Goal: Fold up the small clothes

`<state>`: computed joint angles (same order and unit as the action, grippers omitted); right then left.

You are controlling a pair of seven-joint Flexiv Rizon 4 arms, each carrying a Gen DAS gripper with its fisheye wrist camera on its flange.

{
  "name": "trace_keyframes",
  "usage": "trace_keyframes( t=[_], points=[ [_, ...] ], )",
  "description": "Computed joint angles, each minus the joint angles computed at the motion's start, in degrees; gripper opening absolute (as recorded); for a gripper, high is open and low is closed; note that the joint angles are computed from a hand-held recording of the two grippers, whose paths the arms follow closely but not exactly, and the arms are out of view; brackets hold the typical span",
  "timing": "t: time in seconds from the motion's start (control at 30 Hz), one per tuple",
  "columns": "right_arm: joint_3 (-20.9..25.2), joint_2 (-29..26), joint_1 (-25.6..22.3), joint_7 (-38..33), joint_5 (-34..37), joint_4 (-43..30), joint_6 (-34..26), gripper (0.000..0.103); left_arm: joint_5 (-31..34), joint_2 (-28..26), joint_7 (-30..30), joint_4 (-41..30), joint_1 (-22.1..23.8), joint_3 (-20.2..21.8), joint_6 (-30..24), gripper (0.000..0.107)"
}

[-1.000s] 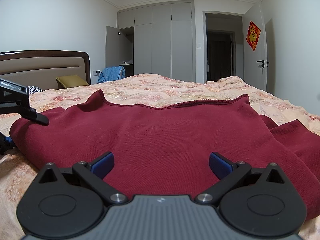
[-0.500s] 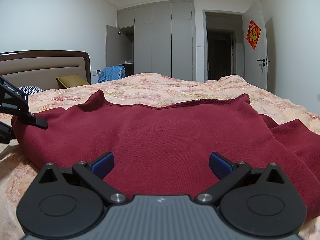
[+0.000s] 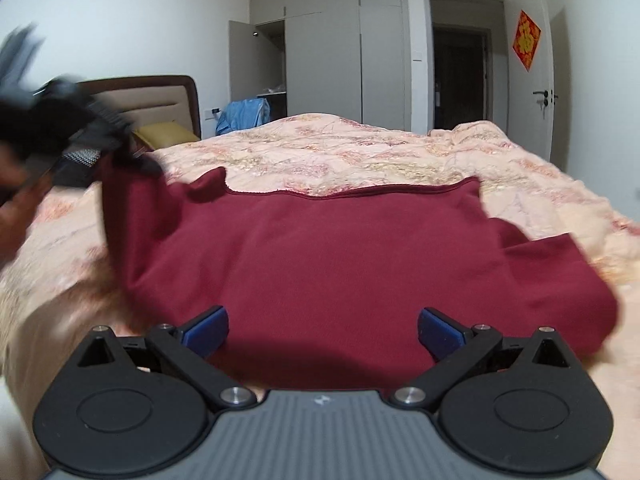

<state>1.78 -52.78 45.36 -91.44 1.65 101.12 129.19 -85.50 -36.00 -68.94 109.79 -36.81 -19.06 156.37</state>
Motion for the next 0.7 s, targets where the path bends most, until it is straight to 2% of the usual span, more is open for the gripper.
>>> trace_keyframes(
  t=[0.2,0.3,0.37,0.47,0.53,0.6,0.63,0.67,0.7],
  points=[
    [-1.4,5.1,0.5,-4.4,6.3,11.2,4.4,0.103,6.4,-6.5,21.3,-15.6,-1.2,-2.3,-5.5,0.016],
    [-1.8,6.6,1.4,-5.0,11.8,14.9,4.9,0.103,8.1,-9.8,26.5,-21.6,-2.2,-3.8,-10.5,0.016],
    [-2.4,7.3,2.3,-4.9,15.6,16.2,4.3,0.103,7.1,-11.8,31.1,-25.2,-3.0,-4.8,-13.6,0.017],
    [-1.9,7.6,1.8,-3.2,18.5,17.6,4.2,0.103,1.5,-14.6,39.3,-31.2,-3.7,-7.6,-15.1,0.02],
    [-1.7,7.4,1.3,-2.3,19.2,18.2,4.9,0.103,1.4,-14.8,38.0,-30.3,-3.3,-8.5,-15.4,0.023],
    [-1.1,7.7,0.6,-1.7,18.9,19.0,5.6,0.103,5.3,-12.5,30.2,-24.6,-2.0,-7.5,-18.4,0.032],
    [-0.9,7.7,0.2,-1.4,18.5,19.2,5.8,0.103,7.6,-11.3,25.9,-21.7,-1.6,-6.7,-20.1,0.04],
    [-1.1,7.8,0.4,-1.5,18.6,19.2,5.8,0.103,8.3,-10.4,23.4,-20.2,-2.2,-5.1,-21.6,0.045],
    [-1.4,7.8,0.6,-1.7,18.6,19.0,5.5,0.103,8.9,-10.7,23.3,-20.7,-2.0,-5.3,-21.6,0.048]
  ],
)
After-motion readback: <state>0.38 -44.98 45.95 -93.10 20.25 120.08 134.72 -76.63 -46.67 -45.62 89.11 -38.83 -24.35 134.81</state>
